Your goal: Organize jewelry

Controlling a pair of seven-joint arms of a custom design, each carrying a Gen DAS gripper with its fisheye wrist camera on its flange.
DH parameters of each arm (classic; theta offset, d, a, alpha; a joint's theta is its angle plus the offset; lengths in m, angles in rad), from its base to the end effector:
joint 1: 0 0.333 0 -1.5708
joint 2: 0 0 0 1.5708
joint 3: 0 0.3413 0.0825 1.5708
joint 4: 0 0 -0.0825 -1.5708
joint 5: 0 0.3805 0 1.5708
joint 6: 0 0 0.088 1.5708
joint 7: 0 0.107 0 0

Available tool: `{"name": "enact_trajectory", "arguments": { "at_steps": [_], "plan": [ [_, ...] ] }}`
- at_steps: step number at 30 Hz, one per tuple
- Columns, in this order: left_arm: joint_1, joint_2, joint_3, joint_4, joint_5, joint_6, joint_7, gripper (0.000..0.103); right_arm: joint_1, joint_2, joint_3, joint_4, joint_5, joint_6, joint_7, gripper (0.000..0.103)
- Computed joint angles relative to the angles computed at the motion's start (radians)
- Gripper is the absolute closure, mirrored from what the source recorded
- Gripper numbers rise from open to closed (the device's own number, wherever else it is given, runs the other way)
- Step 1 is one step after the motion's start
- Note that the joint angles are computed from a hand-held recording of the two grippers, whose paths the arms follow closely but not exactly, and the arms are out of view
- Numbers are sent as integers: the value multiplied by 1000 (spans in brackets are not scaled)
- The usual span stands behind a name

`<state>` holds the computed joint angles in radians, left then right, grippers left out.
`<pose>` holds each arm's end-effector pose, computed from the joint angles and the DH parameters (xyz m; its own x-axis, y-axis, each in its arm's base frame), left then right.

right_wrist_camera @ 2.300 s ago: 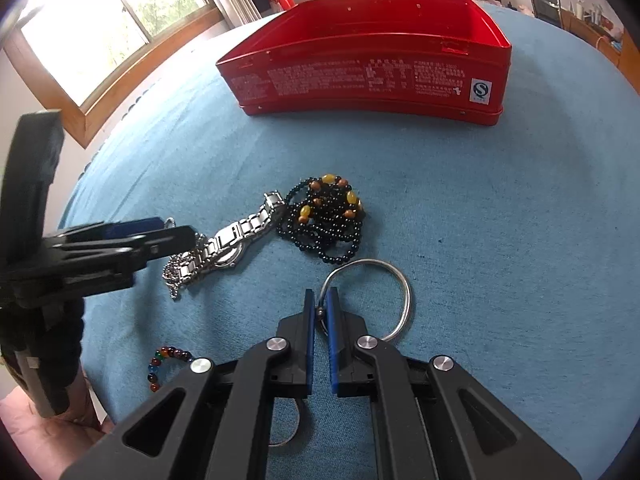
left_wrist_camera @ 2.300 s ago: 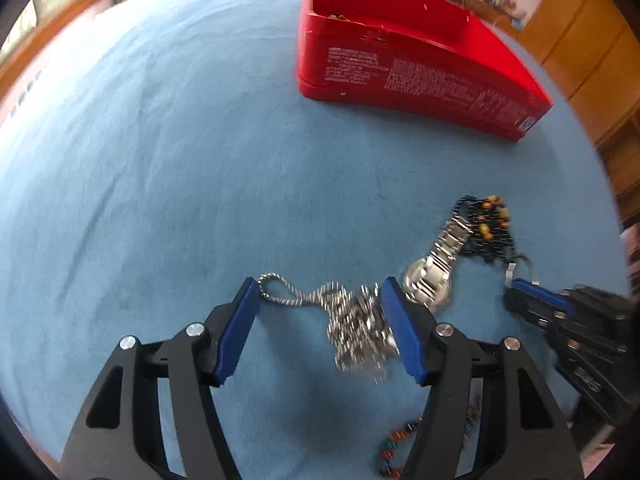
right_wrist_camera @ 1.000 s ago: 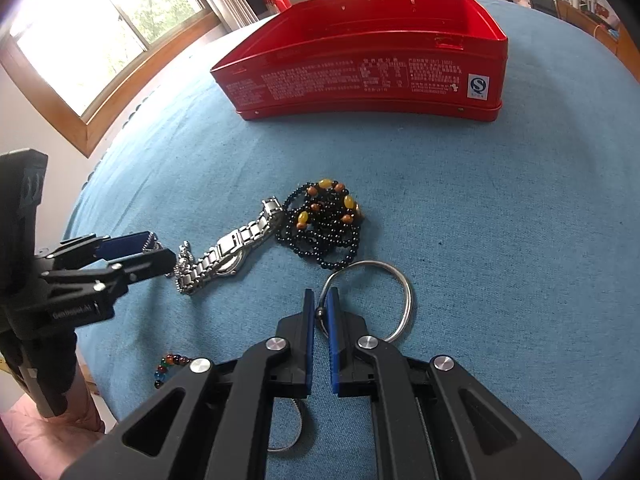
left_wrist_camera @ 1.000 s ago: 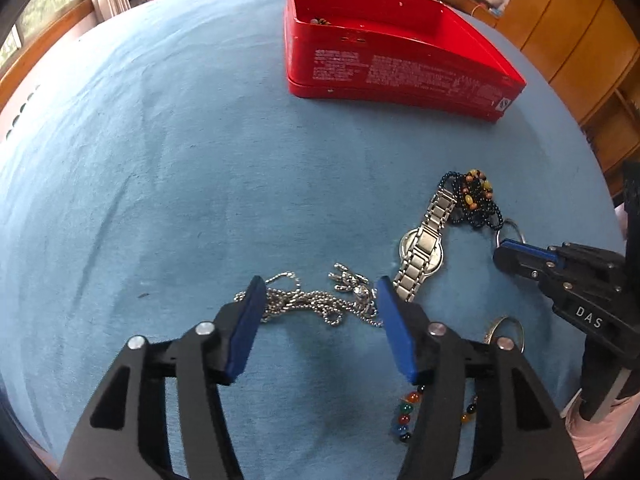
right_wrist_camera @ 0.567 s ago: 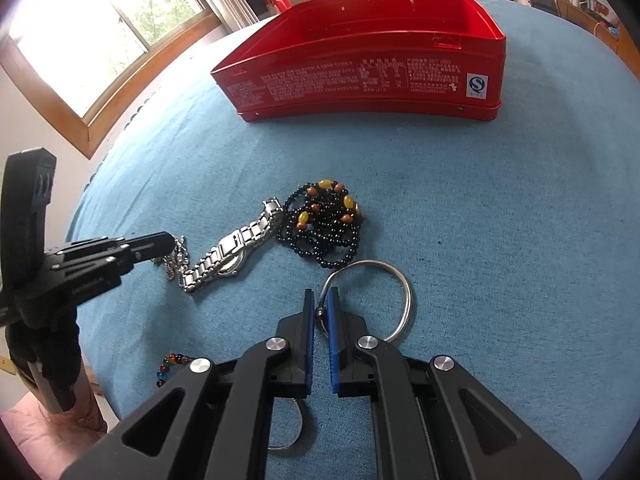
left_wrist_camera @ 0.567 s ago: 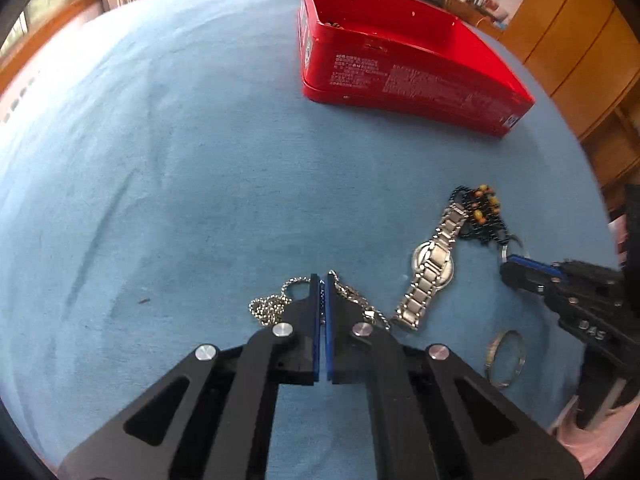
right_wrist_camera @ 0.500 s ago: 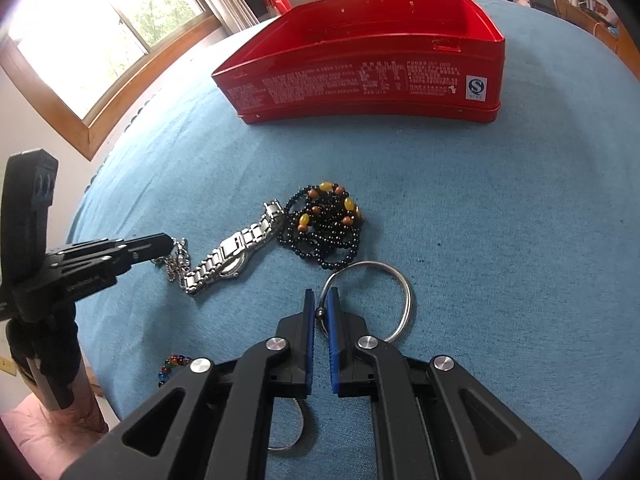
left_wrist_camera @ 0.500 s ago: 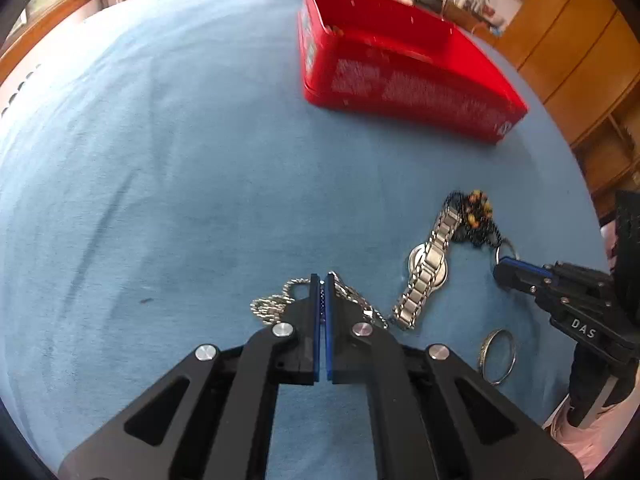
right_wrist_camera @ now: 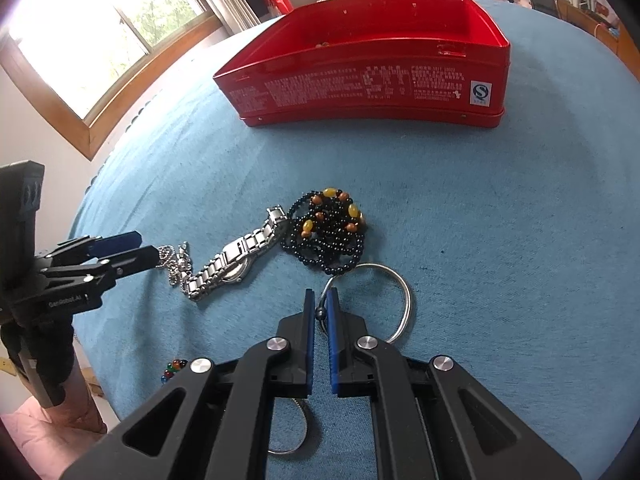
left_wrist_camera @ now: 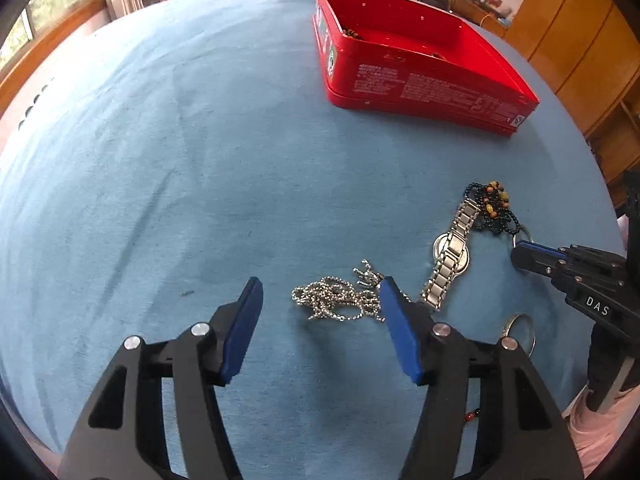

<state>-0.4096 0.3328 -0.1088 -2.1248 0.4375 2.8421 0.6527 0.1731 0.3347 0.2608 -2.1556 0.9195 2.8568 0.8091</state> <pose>0.5220 -0.3198 0.3185 -0.0060 -0.9925 0.1220 -0.9197 -0.0424 -0.3903 0.5553 0.2038 0.2970 0.3668 -0.8657 -0.3407 -0.8822 -0.2074 -0.4228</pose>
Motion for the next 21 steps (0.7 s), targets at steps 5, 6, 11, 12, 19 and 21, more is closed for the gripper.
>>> {"name": "enact_trajectory", "arguments": {
  "at_steps": [5, 6, 11, 12, 19, 21],
  "plan": [
    [19, 48, -38, 46, -76, -42, 75, 33, -6, 0, 5, 0, 15, -1, -13, 98],
    [12, 57, -32, 57, -74, -44, 76, 31, -7, -1, 5, -2, 18, -3, -16, 98],
    [-33, 85, -7, 103, -71, -71, 63, 38, -5, -3, 2, -3, 29, -6, -20, 98],
    [-63, 90, 21, 116, -34, -90, 28, 43, -5, -4, 2, -3, 32, -6, -22, 98],
    [-46, 92, 10, 104, 17, -31, 13, 91, -1, -11, -5, -8, 49, -10, -32, 98],
    [-56, 92, 22, 100, 28, -12, -1, 91, -1, -13, -4, -10, 57, -9, -39, 98]
  ]
}}
